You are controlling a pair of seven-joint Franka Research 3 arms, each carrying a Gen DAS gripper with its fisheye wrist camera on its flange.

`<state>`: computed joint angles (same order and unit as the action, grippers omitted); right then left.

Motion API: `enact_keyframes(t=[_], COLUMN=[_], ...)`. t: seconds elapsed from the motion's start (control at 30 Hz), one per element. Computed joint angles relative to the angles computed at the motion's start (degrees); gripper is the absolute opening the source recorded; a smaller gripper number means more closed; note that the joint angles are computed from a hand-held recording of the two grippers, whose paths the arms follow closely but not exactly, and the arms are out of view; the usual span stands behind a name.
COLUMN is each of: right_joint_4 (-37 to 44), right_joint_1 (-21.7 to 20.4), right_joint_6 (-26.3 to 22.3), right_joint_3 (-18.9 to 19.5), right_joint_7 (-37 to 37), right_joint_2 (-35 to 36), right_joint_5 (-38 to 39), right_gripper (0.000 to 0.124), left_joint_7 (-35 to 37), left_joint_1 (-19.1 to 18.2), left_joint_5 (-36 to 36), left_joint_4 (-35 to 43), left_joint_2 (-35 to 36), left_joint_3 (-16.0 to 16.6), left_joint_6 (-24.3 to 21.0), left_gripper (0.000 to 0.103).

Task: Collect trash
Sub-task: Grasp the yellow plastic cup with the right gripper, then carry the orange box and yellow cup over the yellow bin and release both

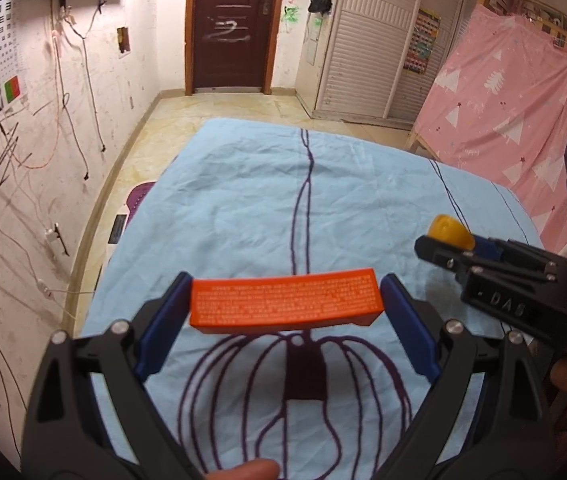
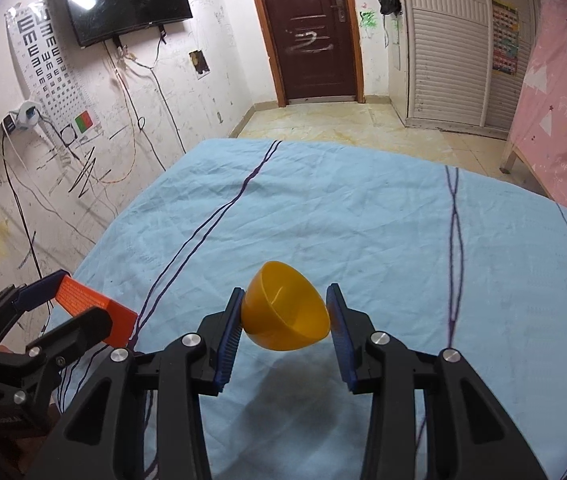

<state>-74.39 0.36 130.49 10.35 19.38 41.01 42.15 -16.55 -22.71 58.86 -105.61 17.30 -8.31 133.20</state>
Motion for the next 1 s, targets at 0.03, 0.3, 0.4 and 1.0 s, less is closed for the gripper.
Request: enact_keyframes(t=[0.03,0.3,0.4,1.0], right_joint_4=[0.2,5.2,7.3,30.0], right_joint_1=[-0.2,-3.0,-4.2,-11.4], right_joint_6=[-0.1,-1.9,-2.6,-6.7], right_joint_3=[0.0,0.2,0.4,1.1], right_joint_7=[0.0,1.3,2.1,10.7], right_joint_2=[0.0,2.6,3.8,17.6], right_joint_5=[0.2,2.2,3.0,1.7], right_gripper=[0.035,0.035,0.035,0.035], left_joint_7=[0.5,5.0,7.1,25.8], left_joint_1=[-0.1,-1.9,-2.7,-9.0], left_joint_5=[-0.1,-1.4,-2.2,-10.3], left_joint_4=[0.6,6.8,9.5,36.2], left_joint_2=[0.4,4.3,6.2,23.4], left_joint_3=[-0.1,0.2,0.5,4.0], left_joint_6=[-0.2,-2.6,-3.2,-6.4], left_gripper=[0.089,0.089,0.089,0.090])
